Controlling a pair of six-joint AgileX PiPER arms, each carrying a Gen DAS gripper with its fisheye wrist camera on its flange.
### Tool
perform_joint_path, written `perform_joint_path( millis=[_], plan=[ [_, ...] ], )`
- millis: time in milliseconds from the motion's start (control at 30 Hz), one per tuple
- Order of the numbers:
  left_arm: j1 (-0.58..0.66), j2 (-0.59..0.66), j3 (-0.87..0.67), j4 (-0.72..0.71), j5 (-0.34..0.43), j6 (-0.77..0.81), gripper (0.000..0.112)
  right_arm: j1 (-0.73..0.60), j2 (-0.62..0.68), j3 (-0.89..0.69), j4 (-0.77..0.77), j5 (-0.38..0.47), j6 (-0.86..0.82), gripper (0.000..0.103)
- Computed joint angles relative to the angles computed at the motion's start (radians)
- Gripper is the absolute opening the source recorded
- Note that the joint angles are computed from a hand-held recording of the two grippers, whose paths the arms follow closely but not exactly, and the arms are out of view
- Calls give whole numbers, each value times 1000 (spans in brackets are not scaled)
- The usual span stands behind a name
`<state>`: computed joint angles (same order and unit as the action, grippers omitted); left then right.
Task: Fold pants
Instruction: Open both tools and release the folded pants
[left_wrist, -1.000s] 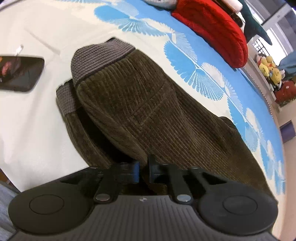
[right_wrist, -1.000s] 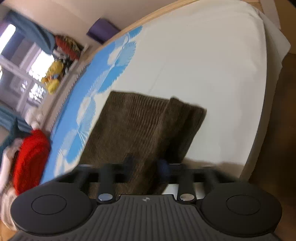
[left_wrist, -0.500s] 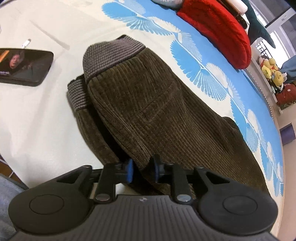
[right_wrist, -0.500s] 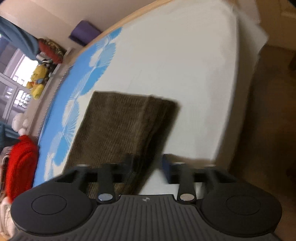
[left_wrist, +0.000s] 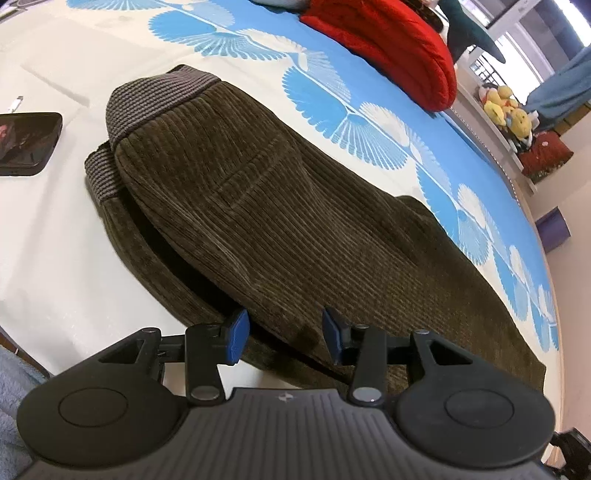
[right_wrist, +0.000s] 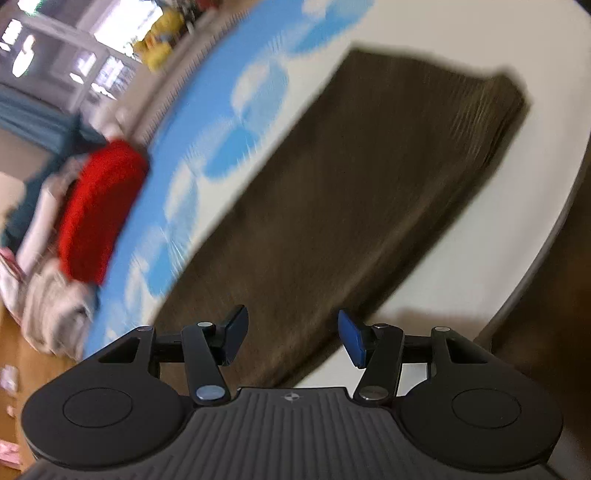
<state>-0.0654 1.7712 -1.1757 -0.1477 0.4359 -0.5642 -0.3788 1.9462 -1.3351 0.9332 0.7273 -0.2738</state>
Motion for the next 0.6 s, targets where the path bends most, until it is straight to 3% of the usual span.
perform_joint_path(
  millis=[133,267,367,600],
  plan=[
    [12,13,-2,-25,-4,20,47,65,52,-3,1,-67,61,43],
    [31,31,-8,-56,-3,43,47,101,63,-20,-63,-121,113,37],
    [36,35,-9,-73,-2,51,47,137,89,-63,-209,-114,240,25],
    [24,59,-28,-23,-6,6,47,114,105,-45,-127,-76,215,26]
  ],
)
